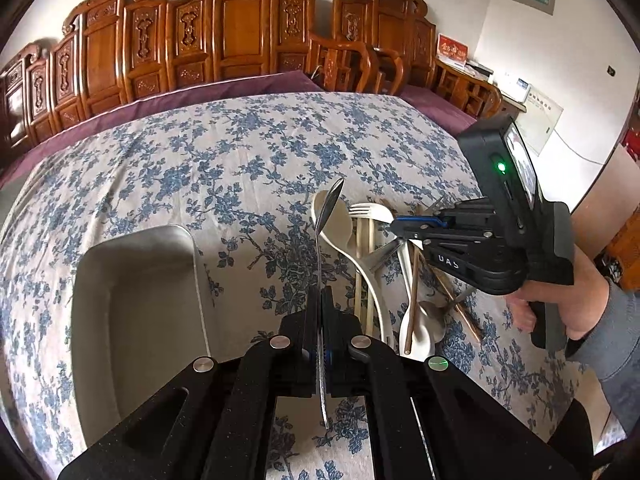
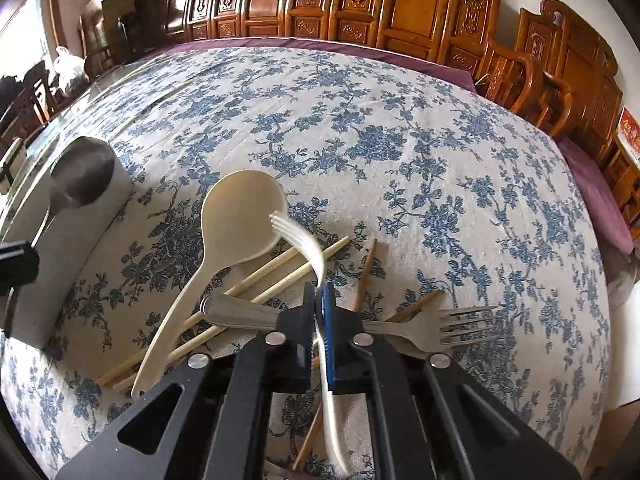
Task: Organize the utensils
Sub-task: 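Carry spoon and fork into the grey tray and open both tools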
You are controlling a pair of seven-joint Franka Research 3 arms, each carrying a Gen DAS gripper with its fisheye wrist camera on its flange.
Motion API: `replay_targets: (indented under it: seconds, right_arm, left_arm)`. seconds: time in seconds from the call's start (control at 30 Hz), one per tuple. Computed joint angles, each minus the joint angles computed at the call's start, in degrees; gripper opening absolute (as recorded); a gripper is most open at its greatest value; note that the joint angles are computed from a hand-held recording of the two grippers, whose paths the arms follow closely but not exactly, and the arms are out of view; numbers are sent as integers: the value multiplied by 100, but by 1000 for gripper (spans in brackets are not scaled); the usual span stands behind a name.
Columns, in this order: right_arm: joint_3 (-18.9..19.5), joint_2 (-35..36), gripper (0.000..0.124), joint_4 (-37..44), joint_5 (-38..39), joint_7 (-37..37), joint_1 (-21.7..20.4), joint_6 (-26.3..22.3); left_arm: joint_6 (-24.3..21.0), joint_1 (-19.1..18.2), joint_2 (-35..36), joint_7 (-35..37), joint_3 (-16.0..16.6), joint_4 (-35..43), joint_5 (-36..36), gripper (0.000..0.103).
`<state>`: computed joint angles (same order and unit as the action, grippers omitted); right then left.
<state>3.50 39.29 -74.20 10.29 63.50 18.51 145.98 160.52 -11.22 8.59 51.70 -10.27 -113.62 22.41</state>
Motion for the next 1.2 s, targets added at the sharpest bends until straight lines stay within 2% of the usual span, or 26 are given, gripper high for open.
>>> replay_targets:
  seconds: [0.23, 0.43, 0.67, 0.9, 1.2]
  right_arm:
    - [149, -676, 4, -833, 257, -199, -130, 523]
    - [376, -1311, 4, -1484, 699, -543, -226, 731]
    - [521, -1864, 4, -2055, 1159, -747, -135, 817]
    - [642, -2061, 4, -2266, 1509, -842, 77, 843]
    - [690, -1922, 5, -2134, 1647, -642, 326, 819]
  left_arm:
    - [5, 6, -408, -342, 50, -303, 306, 1]
    - [-41, 117, -906, -733, 22, -705, 581, 1]
    - [-40, 340, -1338, -1049, -20, -1167, 729, 1]
    - [-119, 529, -1468, -948, 50, -1440, 465, 1]
    - [-238, 664, -1259, -773, 132, -1519, 156, 1]
